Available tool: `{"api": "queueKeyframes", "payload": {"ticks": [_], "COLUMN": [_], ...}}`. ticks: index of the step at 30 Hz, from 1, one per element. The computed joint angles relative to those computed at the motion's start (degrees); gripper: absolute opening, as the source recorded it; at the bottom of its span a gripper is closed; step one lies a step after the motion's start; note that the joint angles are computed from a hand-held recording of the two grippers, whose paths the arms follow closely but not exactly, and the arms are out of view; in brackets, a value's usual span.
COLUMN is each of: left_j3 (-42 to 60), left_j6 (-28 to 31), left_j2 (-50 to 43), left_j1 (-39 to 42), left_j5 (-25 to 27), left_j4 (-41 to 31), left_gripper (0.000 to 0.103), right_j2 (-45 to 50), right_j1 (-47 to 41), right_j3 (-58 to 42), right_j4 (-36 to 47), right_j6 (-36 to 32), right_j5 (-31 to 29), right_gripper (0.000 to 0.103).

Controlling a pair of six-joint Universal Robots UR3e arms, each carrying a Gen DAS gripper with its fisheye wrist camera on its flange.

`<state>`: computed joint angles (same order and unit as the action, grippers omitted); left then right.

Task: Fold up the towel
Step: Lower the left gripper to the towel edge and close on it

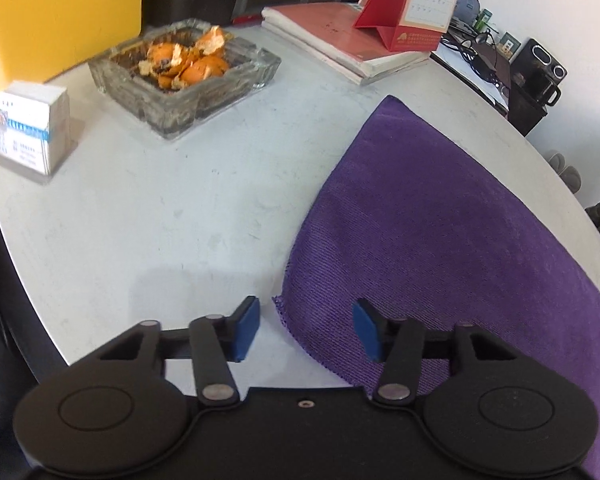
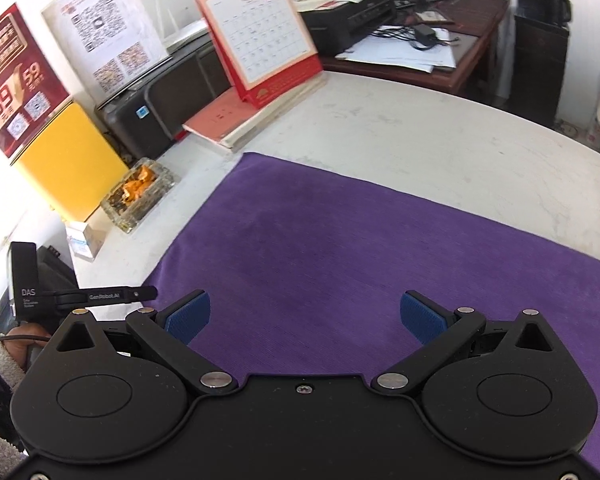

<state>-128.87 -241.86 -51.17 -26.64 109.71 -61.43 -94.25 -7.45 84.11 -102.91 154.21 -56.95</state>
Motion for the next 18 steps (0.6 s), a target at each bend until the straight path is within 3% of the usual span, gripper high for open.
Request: {"api": "queueKeyframes", "payload": {"ticks": [3,8,18], "left_j3": [-1.0,-2.4,-4.3], "left_j6": [0.4,2.5,2.8], "left_j2": [2.0,4.9,5.9], "left_j1": [1.5,4.7,4.2], "left_j5": [-0.8,-3.7,-4.6], "left_j4": [0.1,0.4,4.0], "left_gripper": [0.041,0.025,0.007], "right_j2": [4.0,10.1,26.9], "right_j1": [3.7,7.9,15.1], "right_j3": [-3.5,-9.2,-27.9], "right_j4": [-2.3,-4.8,-7.3], "right_j6": [0.2,0.2,-3.1], "right_j5": [-0.9,-0.1,-0.5], "right_gripper": [0.103,0.103,0.103]}}
